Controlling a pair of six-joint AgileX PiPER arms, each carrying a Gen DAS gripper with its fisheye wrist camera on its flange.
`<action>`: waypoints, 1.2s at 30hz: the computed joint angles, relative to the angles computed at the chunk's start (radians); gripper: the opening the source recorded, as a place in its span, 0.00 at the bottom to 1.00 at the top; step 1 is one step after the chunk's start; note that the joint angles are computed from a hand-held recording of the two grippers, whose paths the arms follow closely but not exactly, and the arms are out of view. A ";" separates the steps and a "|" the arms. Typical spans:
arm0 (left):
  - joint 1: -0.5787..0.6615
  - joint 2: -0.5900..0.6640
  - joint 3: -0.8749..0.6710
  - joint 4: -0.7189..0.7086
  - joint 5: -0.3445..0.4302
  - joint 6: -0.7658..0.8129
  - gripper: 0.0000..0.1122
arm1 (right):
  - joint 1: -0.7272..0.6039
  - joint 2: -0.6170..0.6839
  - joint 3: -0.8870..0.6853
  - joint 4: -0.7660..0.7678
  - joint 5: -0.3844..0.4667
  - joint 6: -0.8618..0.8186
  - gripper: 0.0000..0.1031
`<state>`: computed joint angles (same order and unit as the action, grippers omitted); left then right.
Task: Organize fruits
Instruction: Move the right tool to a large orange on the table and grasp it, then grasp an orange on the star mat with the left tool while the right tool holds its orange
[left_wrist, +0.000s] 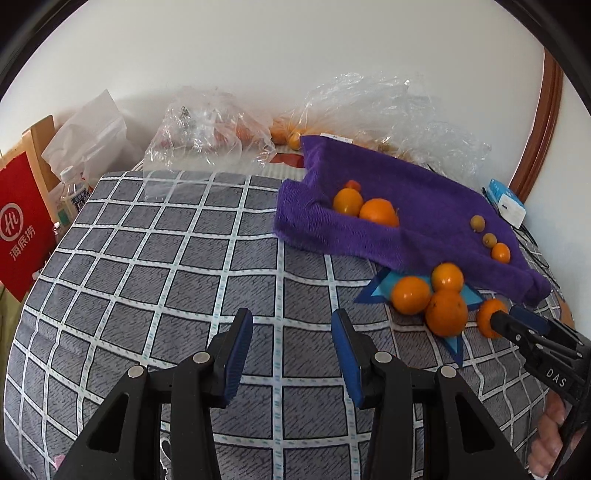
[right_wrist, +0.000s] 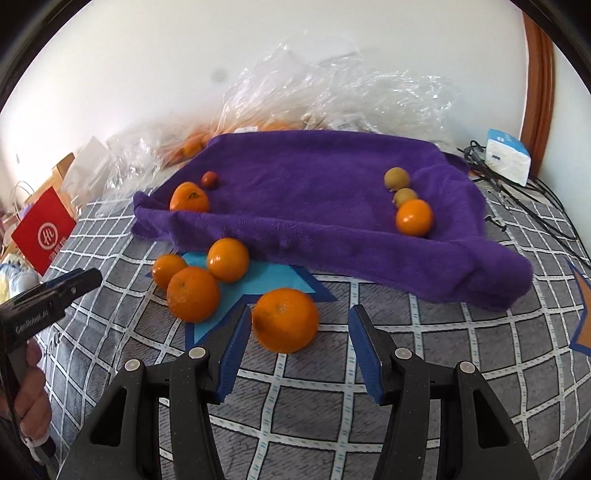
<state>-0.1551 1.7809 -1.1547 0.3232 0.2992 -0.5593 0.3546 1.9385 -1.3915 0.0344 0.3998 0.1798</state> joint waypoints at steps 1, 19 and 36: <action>-0.007 0.004 0.004 0.036 0.002 -0.033 0.37 | 0.003 0.017 -0.025 -0.008 0.026 0.004 0.53; 0.003 0.023 0.010 -0.046 0.015 0.031 0.52 | -0.024 -0.012 0.046 -0.160 -0.039 0.065 0.39; 0.027 0.024 0.014 -0.209 -0.005 0.186 0.69 | -0.076 -0.017 0.081 -0.123 -0.058 0.088 0.39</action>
